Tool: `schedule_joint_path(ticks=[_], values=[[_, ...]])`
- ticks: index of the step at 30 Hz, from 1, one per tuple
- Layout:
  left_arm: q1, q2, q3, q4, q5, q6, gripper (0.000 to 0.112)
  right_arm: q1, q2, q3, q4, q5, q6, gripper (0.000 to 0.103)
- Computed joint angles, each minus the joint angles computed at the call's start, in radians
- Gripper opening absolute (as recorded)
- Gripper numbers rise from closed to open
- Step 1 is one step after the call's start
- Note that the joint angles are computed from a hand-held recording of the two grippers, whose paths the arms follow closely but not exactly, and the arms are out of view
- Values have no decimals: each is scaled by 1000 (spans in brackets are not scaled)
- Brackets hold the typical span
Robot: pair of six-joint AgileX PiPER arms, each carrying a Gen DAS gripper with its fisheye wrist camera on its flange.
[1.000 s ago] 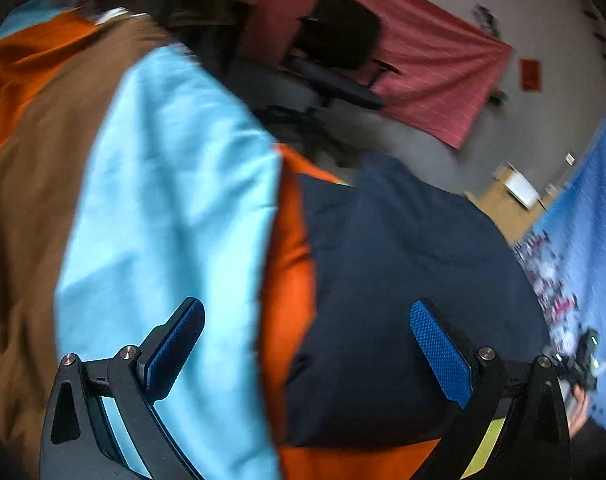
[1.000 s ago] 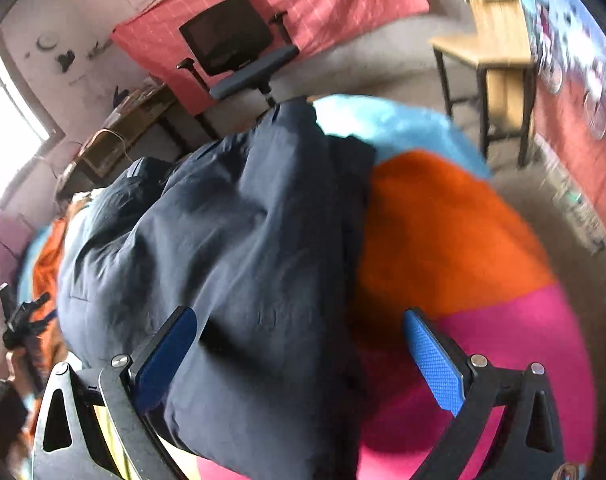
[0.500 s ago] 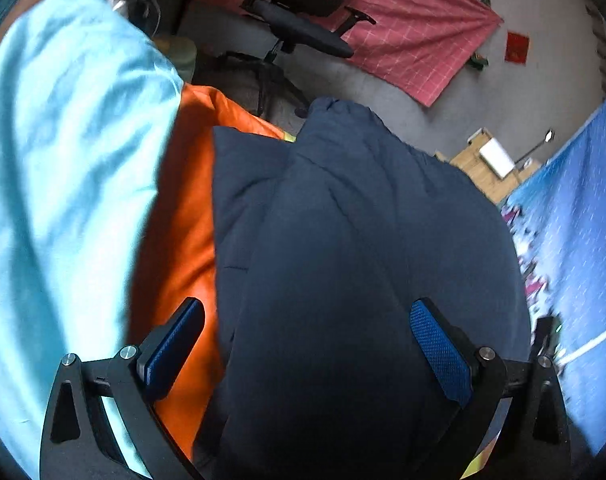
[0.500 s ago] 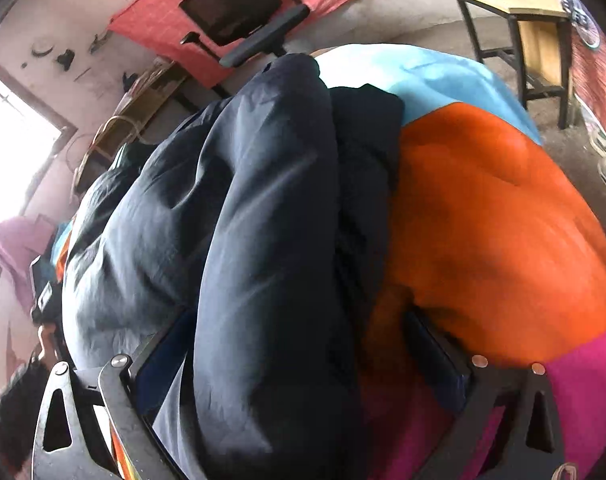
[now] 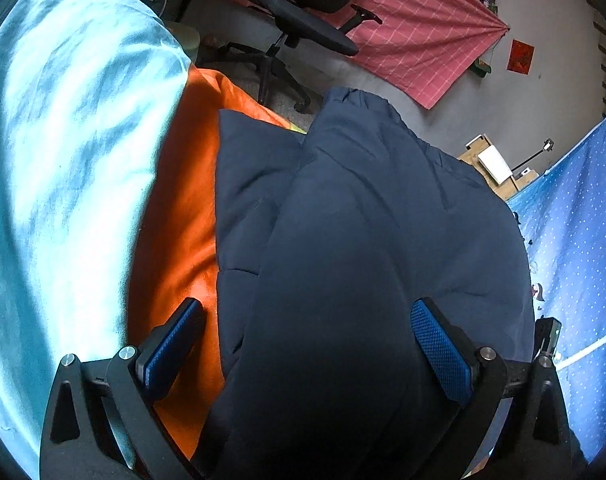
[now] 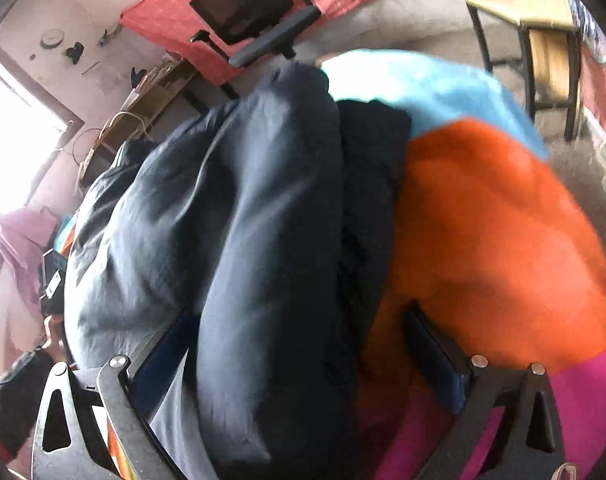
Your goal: Fold large clothes
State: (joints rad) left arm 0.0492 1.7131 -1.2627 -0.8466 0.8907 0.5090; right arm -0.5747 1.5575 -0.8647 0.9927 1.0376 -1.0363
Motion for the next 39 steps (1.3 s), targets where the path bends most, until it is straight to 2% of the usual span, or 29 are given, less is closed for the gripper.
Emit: schedule_joint_path(ticks=[6, 10, 12, 14, 15, 17, 18, 19, 22, 26, 30, 35, 39], values=[[-42, 13, -1, 28, -26, -72, 102, 47, 54, 1, 41, -67, 55, 103], [-52, -3, -8, 71, -12, -141, 99, 15, 65, 11, 75, -39, 70, 103], [-56, -22, 5, 62, -16, -161, 83, 15, 57, 17, 78, -39, 91, 103], [-62, -51, 27, 68, -33, -198, 72, 17, 48, 18, 76, -39, 114, 103], [-71, -57, 22, 87, -38, -228, 66, 19, 49, 15, 72, -42, 124, 99], [-93, -83, 21, 142, -56, -278, 55, 29, 27, 21, 59, -41, 148, 81], [-107, -90, 16, 169, -66, -301, 49, 26, 23, 24, 68, -19, 143, 63], [-129, -109, 14, 222, -76, -343, 47, 27, 19, 25, 78, 1, 157, 54], [-181, -146, 18, 315, -107, -435, 34, 38, -14, 40, 82, 2, 195, 40], [-268, -227, 39, 490, -144, -618, 19, 64, -94, 67, 62, -32, 244, 31], [-410, -297, 18, 723, -152, -842, 14, 87, -238, 123, 80, -76, 268, 23], [-514, -392, 6, 874, -113, -976, 13, 119, -359, 93, 29, -36, 333, 18], [-549, -467, -2, 921, -60, -994, 12, 127, -443, 52, -3, 20, 390, 17]])
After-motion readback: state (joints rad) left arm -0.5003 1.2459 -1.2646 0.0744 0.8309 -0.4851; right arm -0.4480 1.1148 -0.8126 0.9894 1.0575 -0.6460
